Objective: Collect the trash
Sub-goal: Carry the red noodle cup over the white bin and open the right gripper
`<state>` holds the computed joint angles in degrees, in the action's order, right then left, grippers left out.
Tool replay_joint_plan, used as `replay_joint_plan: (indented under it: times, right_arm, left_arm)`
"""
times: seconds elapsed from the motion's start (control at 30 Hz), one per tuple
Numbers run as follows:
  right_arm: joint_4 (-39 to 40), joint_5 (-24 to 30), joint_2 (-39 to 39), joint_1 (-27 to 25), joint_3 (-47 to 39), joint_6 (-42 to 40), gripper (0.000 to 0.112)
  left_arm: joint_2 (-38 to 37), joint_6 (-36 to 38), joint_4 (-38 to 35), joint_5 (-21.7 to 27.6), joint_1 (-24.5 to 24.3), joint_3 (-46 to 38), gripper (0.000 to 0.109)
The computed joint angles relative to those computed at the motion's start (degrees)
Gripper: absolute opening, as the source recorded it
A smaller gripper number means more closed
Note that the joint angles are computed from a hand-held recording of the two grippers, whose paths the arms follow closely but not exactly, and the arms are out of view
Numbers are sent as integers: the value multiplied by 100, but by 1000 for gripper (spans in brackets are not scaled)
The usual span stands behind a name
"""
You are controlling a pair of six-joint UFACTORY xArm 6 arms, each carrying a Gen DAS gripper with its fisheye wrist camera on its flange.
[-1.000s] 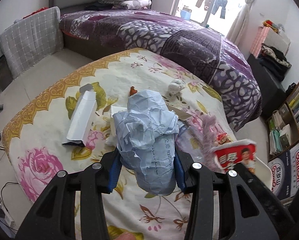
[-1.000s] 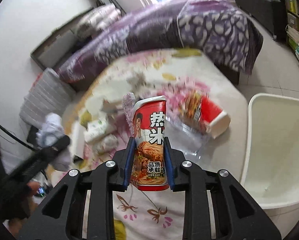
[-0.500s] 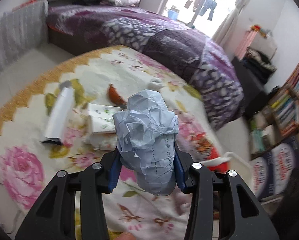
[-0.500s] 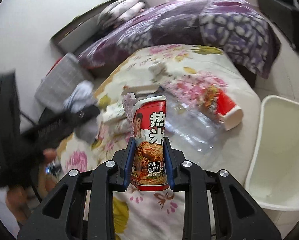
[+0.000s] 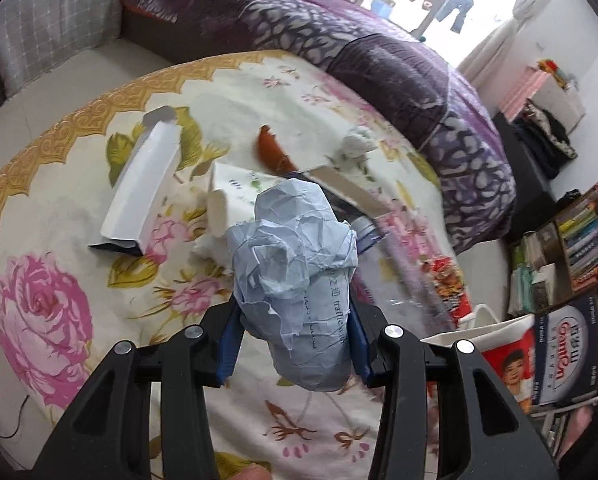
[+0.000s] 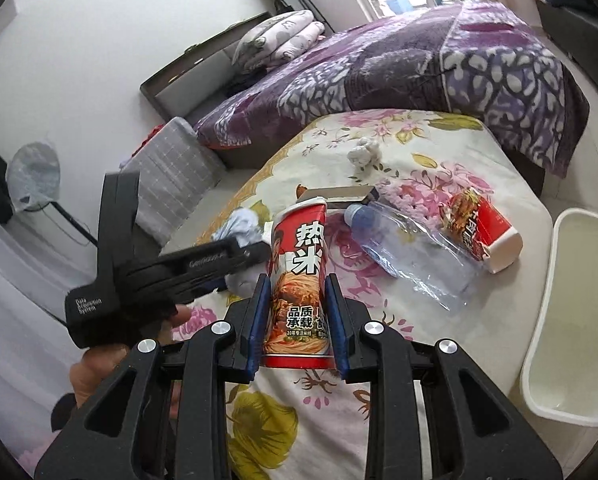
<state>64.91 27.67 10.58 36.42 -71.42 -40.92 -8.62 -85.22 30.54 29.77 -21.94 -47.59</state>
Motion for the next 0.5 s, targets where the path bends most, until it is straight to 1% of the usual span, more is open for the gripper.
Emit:
replay_joint_plan:
  times: [0.07,0.13,0.2,0.27,0.37,0.5]
  right_arm:
    - [269,88,-1,-55,-16,-103,26]
    - [472,143,17,-108,-52,-182,26]
    - [418,124,54,-130,-80,-96,26]
    - [213,-21,85,-118,-72,105,26]
    - [-425,-538,111,-37,20,600,26]
    - [-1605,-1496,57,73,290,1444,26]
  left_arm:
    - [71,74,-11,305,-40,-87,45]
    - [161,278,-190,470,-65,-140,45]
    - [238,382,-329,565,-74,-150,45]
    - [253,388,-357,609,-63,-133,44]
    - [196,246,-197,600,-70,-124,45]
    - [225,-97,415,956,-280,-393,45]
